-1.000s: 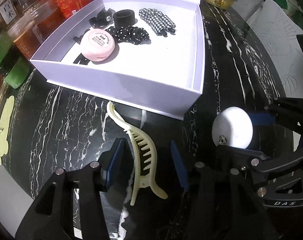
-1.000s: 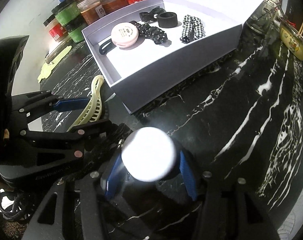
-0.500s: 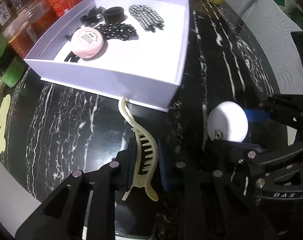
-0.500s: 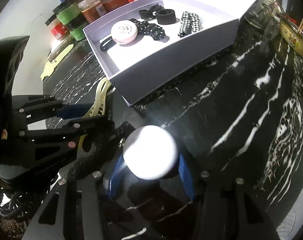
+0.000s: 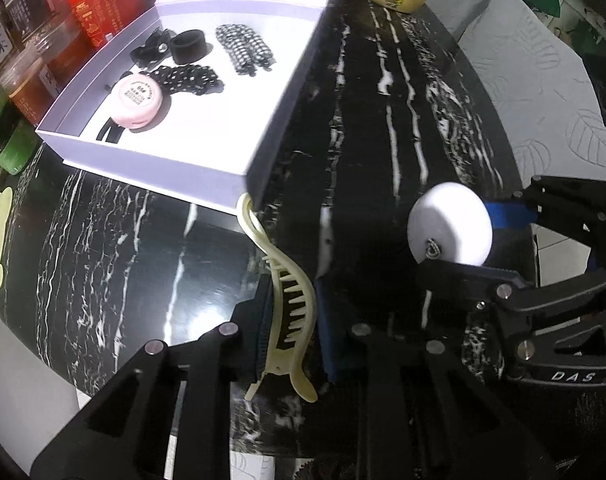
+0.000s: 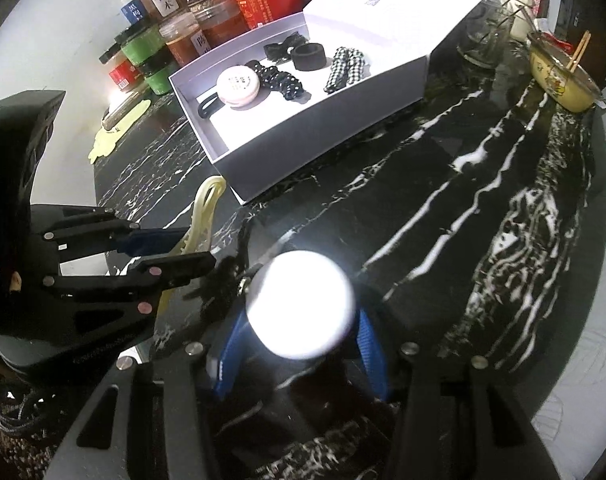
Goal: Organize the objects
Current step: 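Lift the white ball and cream claw clip and carry both toward the white box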
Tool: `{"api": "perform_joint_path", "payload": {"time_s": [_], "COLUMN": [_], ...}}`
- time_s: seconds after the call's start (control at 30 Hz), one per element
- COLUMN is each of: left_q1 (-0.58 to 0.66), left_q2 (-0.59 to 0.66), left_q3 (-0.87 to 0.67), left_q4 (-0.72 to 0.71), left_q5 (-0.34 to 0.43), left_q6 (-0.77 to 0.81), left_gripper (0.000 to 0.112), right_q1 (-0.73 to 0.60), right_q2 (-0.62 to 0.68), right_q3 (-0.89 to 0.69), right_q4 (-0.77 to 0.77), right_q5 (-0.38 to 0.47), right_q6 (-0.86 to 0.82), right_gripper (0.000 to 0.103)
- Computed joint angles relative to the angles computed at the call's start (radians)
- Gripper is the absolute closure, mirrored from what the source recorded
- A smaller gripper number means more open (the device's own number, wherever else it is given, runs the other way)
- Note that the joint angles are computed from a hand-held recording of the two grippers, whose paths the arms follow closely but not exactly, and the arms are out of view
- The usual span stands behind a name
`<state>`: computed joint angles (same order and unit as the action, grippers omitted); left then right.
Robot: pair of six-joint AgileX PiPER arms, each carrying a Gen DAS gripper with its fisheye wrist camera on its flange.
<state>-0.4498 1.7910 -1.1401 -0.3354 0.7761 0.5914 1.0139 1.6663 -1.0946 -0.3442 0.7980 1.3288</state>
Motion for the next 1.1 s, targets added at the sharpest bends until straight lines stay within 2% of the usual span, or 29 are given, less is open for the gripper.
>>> {"api": "perform_joint_path", "payload": {"time_s": [0.37,0.7,0.83,1.1], "left_q1": [-0.101,-0.2,-0.203,-0.139], "left_q2": [-0.088,-0.126,-0.106,0.021], "left_q3": [0.017,-0.065,-0.114,-0.334], "left_q4": [0.076,0.185,0.178,0.1], "left_q5": [0.01,0.058,0.079,0.195], "left_q6": [-0.153,-0.338,-0.304,-0.083], "left_gripper": [0.093,0.093,0.093,0.093], "right_q1": [0.047,0.048,0.031,-0.012], "right_q2": [-0.123,-0.256,-0.273,-0.228], "right_q3": [0.075,0.127,0.113,0.008], "right_q4": [-0.031,-0.06,-0.072,-0.101], "right_q5": [0.039,0.079,0.099,0.197], "right_q6": [0.014,-0.014,-0.016,0.043], "right_gripper": [0.05,0.05,0.05,0.05]}}
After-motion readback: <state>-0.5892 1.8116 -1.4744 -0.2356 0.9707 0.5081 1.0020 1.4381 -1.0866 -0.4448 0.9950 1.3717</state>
